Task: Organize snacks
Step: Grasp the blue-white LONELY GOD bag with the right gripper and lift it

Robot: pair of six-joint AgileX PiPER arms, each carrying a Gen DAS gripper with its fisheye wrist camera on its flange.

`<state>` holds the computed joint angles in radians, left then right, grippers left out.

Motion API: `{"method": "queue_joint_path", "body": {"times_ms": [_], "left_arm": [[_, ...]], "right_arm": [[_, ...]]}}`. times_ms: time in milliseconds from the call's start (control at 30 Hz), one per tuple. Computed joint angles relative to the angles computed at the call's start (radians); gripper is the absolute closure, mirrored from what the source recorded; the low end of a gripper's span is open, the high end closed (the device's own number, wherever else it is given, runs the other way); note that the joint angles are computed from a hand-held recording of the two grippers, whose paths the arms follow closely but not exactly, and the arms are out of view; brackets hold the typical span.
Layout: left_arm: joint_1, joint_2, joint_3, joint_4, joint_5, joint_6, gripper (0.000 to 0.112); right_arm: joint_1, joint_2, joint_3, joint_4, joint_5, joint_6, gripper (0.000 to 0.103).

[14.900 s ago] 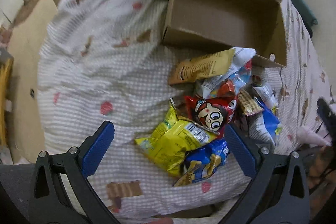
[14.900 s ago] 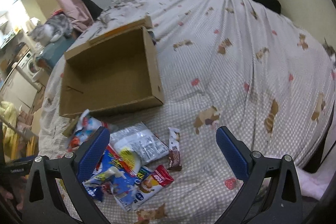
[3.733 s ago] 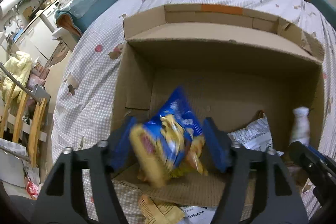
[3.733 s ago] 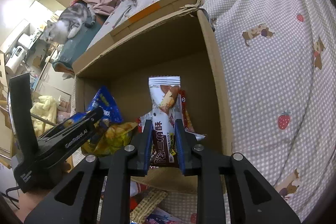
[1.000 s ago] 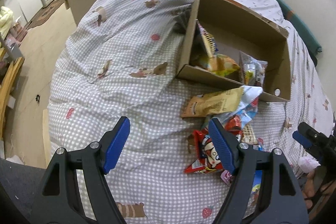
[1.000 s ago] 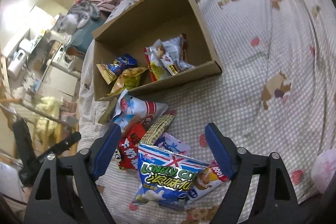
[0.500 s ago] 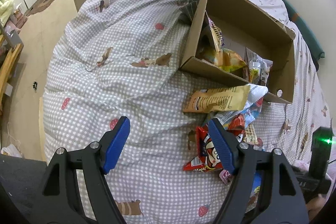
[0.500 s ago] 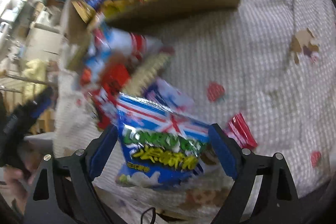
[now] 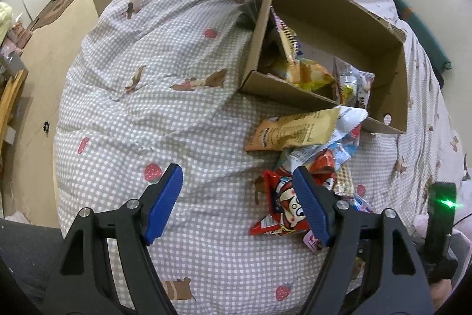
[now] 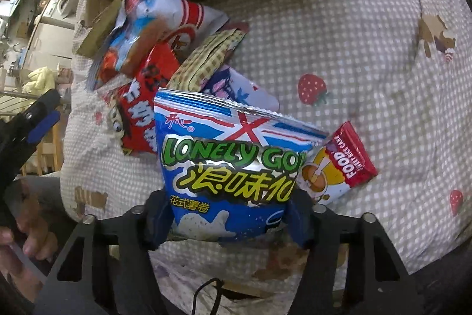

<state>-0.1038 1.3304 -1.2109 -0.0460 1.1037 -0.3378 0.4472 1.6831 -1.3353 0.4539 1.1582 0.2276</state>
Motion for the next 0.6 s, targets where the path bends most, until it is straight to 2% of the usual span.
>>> {"method": "queue_joint_path", "body": {"times_ms": [200,400,467,600], "left_arm": [[0.014,-0.004,0.01,-0.001,-0.001,-0.005,0.038],[0.005,-0.008,0.015,0.01,-0.002,-0.007,0.038],[0.002,-0.011,0.018,0.013,-0.003,-0.009,0.038],[-0.001,-0.008,0.02,0.016,-0.001,-0.013,0.038]], "right_arm": [[-0.064,-0.117,0.057,0.065,0.005,-0.079,0.047],[-0.112,-0.197,-0.004,0.022,0.058,-0.097,0.048],[-0.174,-0.225,-0.013,0.042,0.048,-0.159,0.048],[-0.215,-0.26,-0.016,0.066,-0.037,-0.195,0.048]]}}
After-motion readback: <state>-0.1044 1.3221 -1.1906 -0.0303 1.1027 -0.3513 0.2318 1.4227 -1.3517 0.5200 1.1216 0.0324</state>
